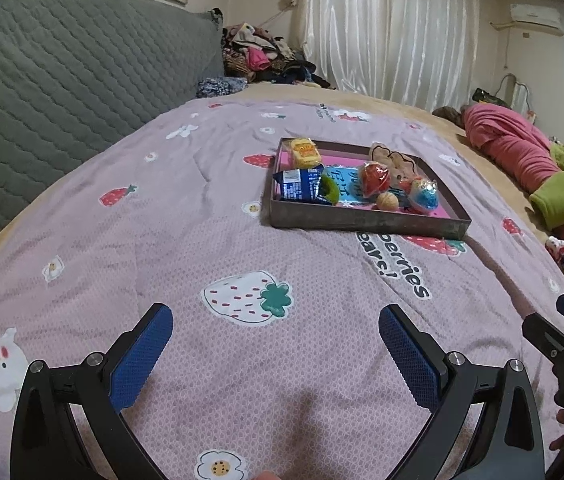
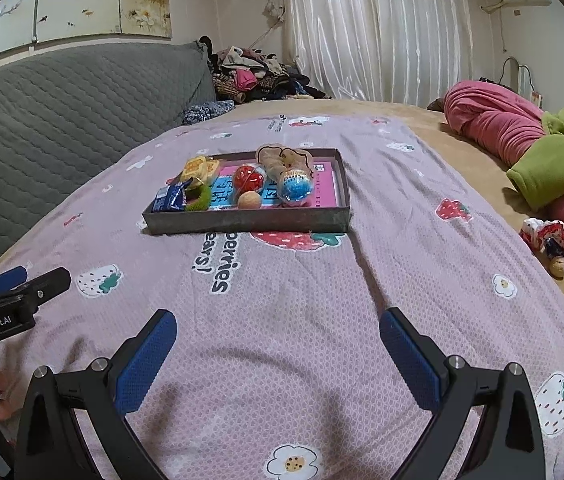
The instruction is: Organize objects
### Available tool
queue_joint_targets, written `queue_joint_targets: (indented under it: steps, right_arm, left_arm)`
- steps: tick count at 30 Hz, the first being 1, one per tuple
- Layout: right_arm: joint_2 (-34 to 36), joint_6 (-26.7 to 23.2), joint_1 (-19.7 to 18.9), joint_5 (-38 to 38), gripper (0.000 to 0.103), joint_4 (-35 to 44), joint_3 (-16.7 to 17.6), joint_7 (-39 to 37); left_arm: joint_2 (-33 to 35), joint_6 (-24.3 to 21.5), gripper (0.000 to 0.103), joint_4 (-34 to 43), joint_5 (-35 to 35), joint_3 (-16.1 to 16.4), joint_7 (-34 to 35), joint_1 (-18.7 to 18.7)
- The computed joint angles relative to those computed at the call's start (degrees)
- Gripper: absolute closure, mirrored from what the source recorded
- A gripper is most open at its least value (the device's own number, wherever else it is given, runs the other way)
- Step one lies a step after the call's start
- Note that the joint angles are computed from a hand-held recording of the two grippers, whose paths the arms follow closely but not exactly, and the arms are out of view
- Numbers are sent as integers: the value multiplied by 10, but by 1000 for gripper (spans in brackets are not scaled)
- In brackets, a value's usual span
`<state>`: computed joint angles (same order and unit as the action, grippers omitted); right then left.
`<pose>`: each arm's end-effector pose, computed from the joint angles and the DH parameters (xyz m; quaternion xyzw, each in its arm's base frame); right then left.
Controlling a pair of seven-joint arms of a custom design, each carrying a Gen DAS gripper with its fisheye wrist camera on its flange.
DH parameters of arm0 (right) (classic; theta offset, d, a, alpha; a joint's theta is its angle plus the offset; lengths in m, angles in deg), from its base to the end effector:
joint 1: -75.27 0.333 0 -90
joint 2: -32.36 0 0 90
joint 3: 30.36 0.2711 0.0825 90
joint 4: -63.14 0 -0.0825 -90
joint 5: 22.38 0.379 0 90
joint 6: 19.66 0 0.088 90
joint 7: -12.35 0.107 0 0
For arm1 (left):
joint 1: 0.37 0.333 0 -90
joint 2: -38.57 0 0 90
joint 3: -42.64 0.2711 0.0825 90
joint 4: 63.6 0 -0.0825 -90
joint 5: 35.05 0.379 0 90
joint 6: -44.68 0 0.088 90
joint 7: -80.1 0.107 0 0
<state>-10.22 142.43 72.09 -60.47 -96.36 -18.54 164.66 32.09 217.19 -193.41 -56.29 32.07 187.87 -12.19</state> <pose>0.3804 0.0866 0.4580 -0.5077 0.7437 -0.3310 0.2819 0.5173 -0.1866 0.4643 -0.5154 0.7474 -0.3610 0.2130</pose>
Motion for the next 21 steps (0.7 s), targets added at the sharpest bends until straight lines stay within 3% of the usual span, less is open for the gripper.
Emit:
queue_joint_targets:
  steps: [5, 15, 21]
  right_arm:
    - [6, 0, 0, 2, 0, -1, -2, -1]
    - [12, 0, 1, 2, 0, -5, -2, -2]
    - [14, 7, -2, 1, 0, -7, -1, 0]
  left_arm:
    - [7, -15, 0, 7, -33, 7, 26, -7]
    - [23, 17, 0, -3, 114, -17, -89, 30]
    - [29, 19, 0, 5, 101, -10, -82, 21]
